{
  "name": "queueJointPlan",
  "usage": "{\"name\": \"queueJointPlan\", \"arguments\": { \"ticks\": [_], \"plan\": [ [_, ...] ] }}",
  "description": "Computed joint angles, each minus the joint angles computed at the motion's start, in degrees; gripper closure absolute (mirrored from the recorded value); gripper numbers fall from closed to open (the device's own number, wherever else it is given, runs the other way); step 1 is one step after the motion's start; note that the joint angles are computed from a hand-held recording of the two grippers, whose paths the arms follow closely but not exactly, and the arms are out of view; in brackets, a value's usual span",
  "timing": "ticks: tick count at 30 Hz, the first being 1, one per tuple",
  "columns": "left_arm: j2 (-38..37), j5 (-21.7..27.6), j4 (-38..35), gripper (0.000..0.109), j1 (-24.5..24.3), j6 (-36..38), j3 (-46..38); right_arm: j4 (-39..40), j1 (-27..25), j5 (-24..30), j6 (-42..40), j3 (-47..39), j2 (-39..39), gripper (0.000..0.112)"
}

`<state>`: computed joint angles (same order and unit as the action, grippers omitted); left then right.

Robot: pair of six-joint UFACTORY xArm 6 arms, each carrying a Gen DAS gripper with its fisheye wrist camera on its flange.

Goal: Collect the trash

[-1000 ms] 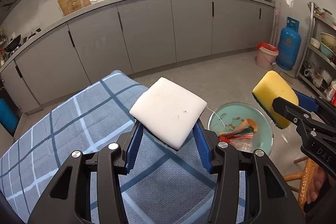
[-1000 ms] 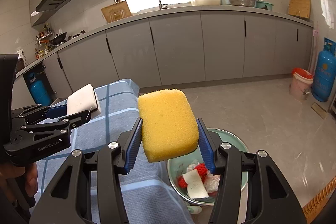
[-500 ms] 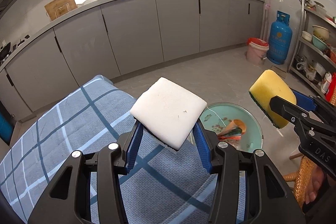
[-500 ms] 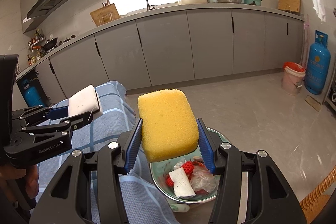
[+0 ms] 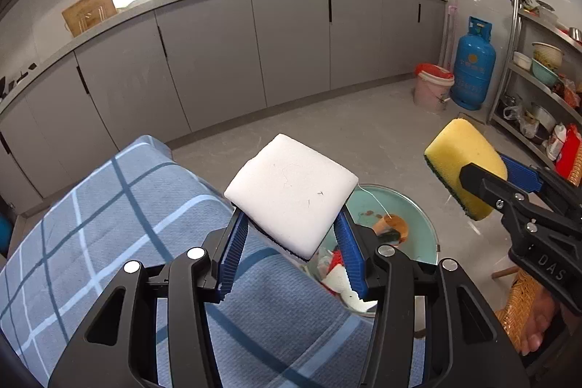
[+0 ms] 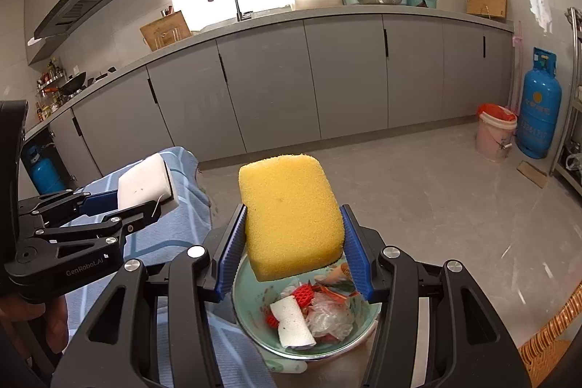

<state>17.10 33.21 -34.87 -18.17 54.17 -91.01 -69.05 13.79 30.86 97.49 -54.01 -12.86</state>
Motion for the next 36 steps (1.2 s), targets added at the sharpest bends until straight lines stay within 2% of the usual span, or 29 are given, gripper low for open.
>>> {"name": "queueJointPlan", "arguments": {
  "ticks": [18,19,21,22,23,24,29,32,36],
  "plan": [
    [6.4,1.4,3.7,0.057,-2.3,-3.8,-4.6,0.3,-5.3,-5.2,-0.4,0.3,3.5,0.059],
    [6.5,1.3,3.9,0.055,-2.3,-4.0,-4.7,0.2,-5.6,-5.8,-0.1,0.4,3.7,0.058],
    [6.7,1.0,4.5,0.050,-2.5,-4.6,-4.7,-2.7,-5.8,-5.7,3.4,0.7,3.7,0.043],
    [6.8,1.0,4.7,0.043,-2.4,-4.9,-4.7,-3.5,-5.7,-5.2,4.4,0.9,3.6,0.036],
    [6.8,0.7,5.1,0.039,-2.4,-5.3,-4.6,-3.3,-5.7,-4.9,4.6,1.1,3.6,0.036],
    [6.7,0.0,5.4,0.030,-2.4,-5.7,-4.4,-3.2,-5.8,-4.9,4.9,1.3,3.5,0.036],
    [6.0,-0.2,5.3,0.028,-1.9,-5.4,-3.7,-4.2,-5.0,-3.4,8.1,3.3,1.2,0.029],
    [4.4,-1.0,4.3,0.022,-1.5,-4.5,-2.0,-4.3,-3.8,-2.0,9.3,4.2,-0.3,0.028],
    [1.6,-2.3,2.1,0.020,-0.4,-2.8,1.0,-5.0,-0.8,1.8,11.3,5.3,-3.3,0.023]
  ]
}}
